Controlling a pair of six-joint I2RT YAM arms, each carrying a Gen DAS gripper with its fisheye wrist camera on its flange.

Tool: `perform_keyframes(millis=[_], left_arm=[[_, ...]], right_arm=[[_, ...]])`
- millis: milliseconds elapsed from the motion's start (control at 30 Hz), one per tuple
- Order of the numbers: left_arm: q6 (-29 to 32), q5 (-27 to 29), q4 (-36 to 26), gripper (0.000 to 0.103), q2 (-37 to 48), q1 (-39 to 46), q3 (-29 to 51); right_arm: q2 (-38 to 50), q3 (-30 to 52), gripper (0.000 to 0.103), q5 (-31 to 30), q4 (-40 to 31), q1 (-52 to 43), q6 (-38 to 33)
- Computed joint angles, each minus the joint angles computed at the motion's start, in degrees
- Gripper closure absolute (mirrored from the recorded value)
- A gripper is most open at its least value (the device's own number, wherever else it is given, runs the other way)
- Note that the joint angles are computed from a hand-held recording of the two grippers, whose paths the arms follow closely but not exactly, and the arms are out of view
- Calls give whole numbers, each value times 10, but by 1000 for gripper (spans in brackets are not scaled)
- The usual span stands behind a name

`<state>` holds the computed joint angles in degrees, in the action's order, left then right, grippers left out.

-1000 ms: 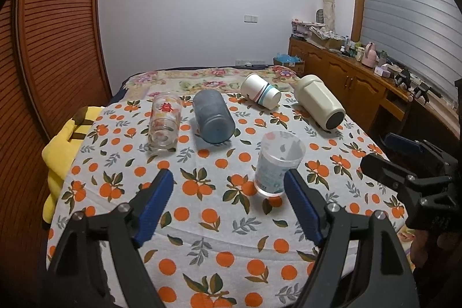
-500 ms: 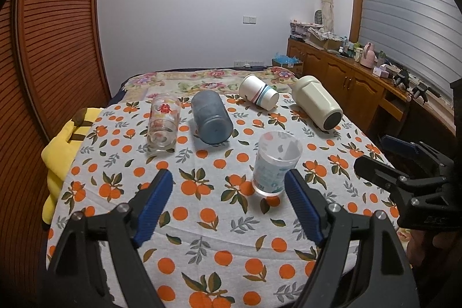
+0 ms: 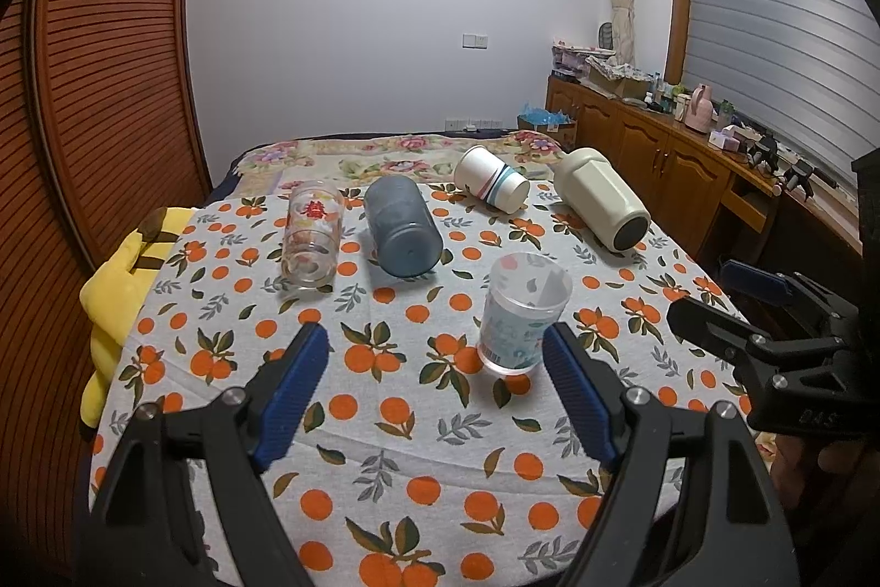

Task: Flip cup upright
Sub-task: 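Open the right gripper and withdraw from the upright canister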

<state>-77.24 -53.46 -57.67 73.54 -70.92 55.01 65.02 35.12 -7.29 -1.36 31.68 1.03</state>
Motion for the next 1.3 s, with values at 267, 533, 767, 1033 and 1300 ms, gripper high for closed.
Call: perform_keyframes(millis=[267, 533, 767, 1033, 1300], left_arm=[[-3, -1, -5, 22, 0, -2, 3], [-6, -6, -14, 22, -2, -4, 7], [-9, -9, -25, 22, -3, -6, 15], [-17, -20, -49, 22, 2, -13, 35], [-17, -24, -53, 22, 5, -14, 40]], right_arm=[[0, 1, 6, 0, -1, 0, 0], [1, 2, 6, -1, -1, -1, 1], [-1, 2, 6, -2, -3, -1, 1], [-2, 2, 6, -2, -2, -3, 1], [-4, 2, 6, -4, -3, -6, 1]])
